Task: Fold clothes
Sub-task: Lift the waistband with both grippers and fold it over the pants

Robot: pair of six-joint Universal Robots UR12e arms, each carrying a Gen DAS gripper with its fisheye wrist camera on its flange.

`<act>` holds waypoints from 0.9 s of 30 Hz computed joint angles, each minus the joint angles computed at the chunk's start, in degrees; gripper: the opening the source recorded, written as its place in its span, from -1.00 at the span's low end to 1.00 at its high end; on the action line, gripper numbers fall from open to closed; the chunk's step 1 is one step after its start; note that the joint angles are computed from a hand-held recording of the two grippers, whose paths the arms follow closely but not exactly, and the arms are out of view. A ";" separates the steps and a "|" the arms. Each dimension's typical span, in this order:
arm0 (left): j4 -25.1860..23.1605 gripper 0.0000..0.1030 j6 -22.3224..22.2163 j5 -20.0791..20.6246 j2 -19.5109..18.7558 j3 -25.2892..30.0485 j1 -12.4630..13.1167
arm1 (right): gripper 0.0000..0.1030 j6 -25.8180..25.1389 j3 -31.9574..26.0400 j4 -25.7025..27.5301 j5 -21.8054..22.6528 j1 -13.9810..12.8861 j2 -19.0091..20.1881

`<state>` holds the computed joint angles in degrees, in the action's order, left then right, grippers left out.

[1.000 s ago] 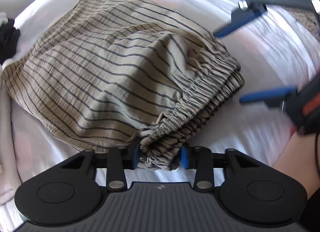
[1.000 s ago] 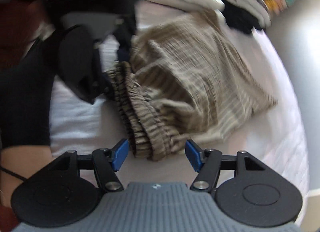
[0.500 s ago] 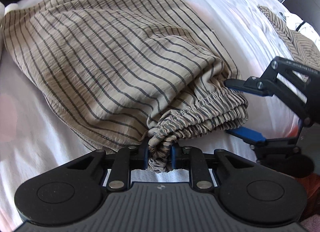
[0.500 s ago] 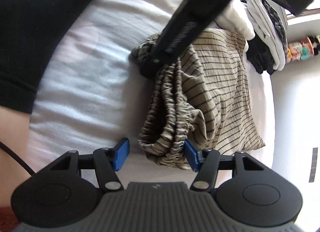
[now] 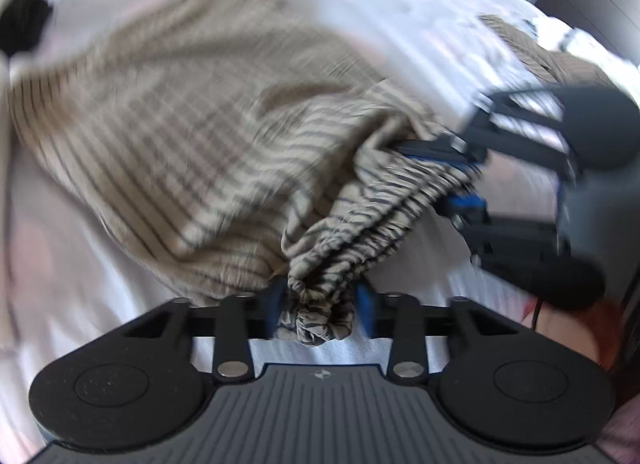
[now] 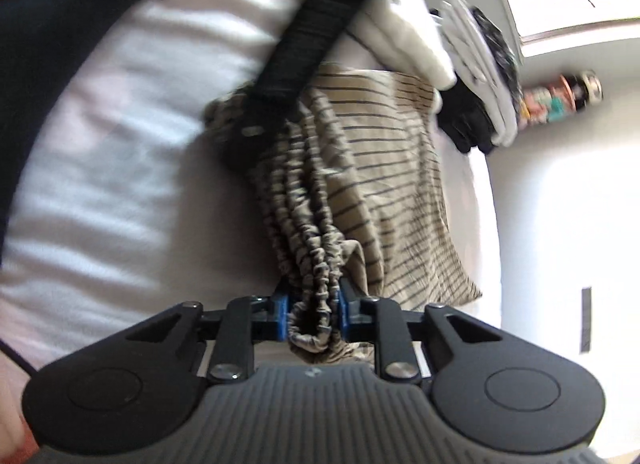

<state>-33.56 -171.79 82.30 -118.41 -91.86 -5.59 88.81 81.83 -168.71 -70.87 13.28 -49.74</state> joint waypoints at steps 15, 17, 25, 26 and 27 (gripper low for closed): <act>23.94 0.43 26.73 25.15 -3.39 -4.58 -8.15 | -0.60 13.35 -5.66 17.15 2.49 -0.81 -0.53; 26.61 0.36 28.94 28.56 -4.31 -4.73 -8.94 | -0.60 13.99 -6.04 17.66 2.79 -0.85 -0.31; 25.98 -0.58 23.46 25.30 -2.63 -5.28 -7.99 | -0.62 12.83 -5.17 17.17 3.08 -1.23 -0.92; 25.58 -0.60 23.24 24.83 -2.19 -5.46 -7.92 | -0.63 12.57 -4.81 17.07 3.28 -1.32 -1.21; 24.95 -0.61 22.83 24.39 -1.64 -5.67 -7.93 | -0.63 12.17 -4.39 17.03 3.39 -1.40 -1.56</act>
<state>-8.61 -148.96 106.68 -120.05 -97.52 -13.51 100.98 77.44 -151.68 -67.48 11.88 -51.30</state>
